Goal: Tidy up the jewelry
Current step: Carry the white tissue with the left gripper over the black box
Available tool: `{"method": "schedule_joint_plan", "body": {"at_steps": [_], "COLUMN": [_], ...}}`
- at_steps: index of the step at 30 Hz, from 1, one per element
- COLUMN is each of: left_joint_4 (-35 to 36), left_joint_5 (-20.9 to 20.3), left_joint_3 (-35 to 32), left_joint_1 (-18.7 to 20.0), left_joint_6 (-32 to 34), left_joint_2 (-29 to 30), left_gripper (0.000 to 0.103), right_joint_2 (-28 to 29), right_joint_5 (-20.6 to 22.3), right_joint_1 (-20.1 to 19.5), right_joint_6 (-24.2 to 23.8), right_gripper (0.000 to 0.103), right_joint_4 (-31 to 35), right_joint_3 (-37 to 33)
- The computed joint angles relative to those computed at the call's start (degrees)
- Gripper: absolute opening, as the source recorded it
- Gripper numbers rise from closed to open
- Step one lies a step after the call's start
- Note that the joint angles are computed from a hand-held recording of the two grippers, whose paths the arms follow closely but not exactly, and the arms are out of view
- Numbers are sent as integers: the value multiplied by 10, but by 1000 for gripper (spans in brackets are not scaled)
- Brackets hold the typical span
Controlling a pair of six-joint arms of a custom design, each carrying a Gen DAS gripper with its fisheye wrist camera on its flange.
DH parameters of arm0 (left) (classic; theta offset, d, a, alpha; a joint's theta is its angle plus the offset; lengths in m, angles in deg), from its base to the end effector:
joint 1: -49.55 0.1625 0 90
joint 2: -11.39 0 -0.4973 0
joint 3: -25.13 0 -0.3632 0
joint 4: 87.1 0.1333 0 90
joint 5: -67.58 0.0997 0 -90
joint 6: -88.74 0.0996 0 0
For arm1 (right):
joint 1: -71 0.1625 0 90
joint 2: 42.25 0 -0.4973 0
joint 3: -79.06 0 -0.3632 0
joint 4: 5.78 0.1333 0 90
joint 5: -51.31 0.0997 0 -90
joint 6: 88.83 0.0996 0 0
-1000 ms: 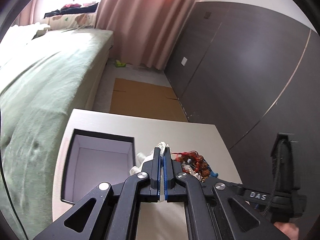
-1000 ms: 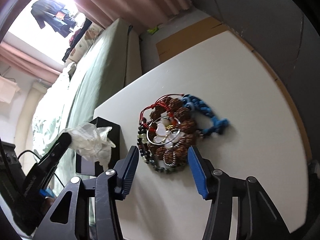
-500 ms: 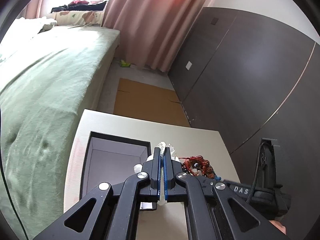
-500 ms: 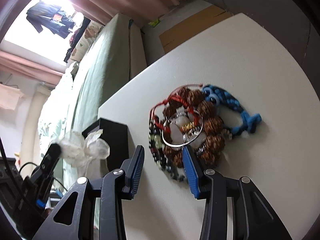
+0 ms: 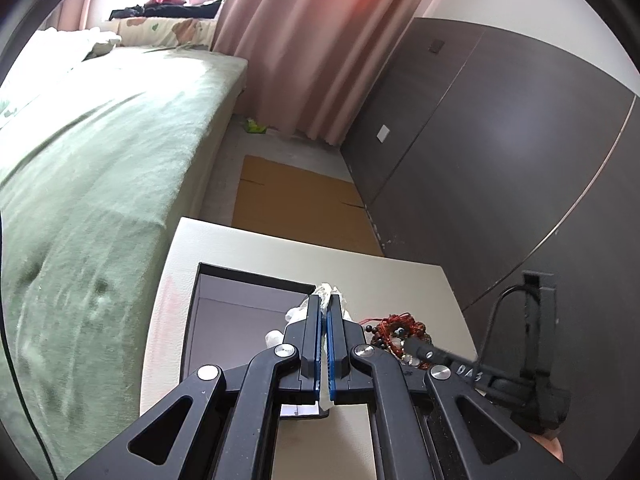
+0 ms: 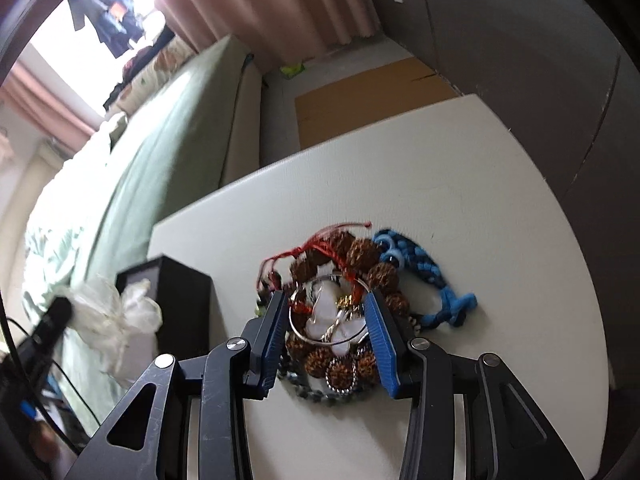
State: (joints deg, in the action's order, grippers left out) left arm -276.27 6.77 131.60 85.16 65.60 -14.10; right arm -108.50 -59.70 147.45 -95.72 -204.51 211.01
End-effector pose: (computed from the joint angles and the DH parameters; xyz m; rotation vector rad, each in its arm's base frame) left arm -0.4044 -0.5134 -0.0337 0.6481 2.7549 -0.8140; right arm -0.0190 -0.4954 0.2867 -0.3297 -2.5005 0.8931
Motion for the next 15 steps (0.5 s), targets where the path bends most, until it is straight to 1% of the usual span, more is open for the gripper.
{"method": "schedule_joint_plan", "body": {"at_steps": [1, 2, 4, 5, 8, 11, 15], "left_joint_4": [0, 0, -1, -1, 0, -2, -1], "left_joint_5": [0, -1, -1, -2, -1, -2, -2], "left_joint_3": [0, 0, 0, 1, 2, 2, 3], "left_joint_1": [0, 0, 0, 0, 0, 0, -1], "left_joint_6": [0, 1, 3, 4, 4, 4, 5], "left_joint_2": [0, 0, 0, -1, -1, -1, 0], "left_gripper": [1, 1, 1, 1, 1, 1, 1], "right_joint_2": [-1, 4, 4, 0, -16, -20, -12], "right_joint_5": [-4, -20, -31, -28, 1, 10, 9], "right_joint_1": [0, 6, 11, 11, 1, -9, -13], "right_joint_6": [-2, -7, -15, -14, -9, -14, -14], "right_gripper": [42, 42, 42, 42, 42, 42, 43], "right_joint_4": [8, 16, 22, 32, 48, 50, 46], "right_joint_3": [-1, -6, -6, -5, 2, 6, -1]}}
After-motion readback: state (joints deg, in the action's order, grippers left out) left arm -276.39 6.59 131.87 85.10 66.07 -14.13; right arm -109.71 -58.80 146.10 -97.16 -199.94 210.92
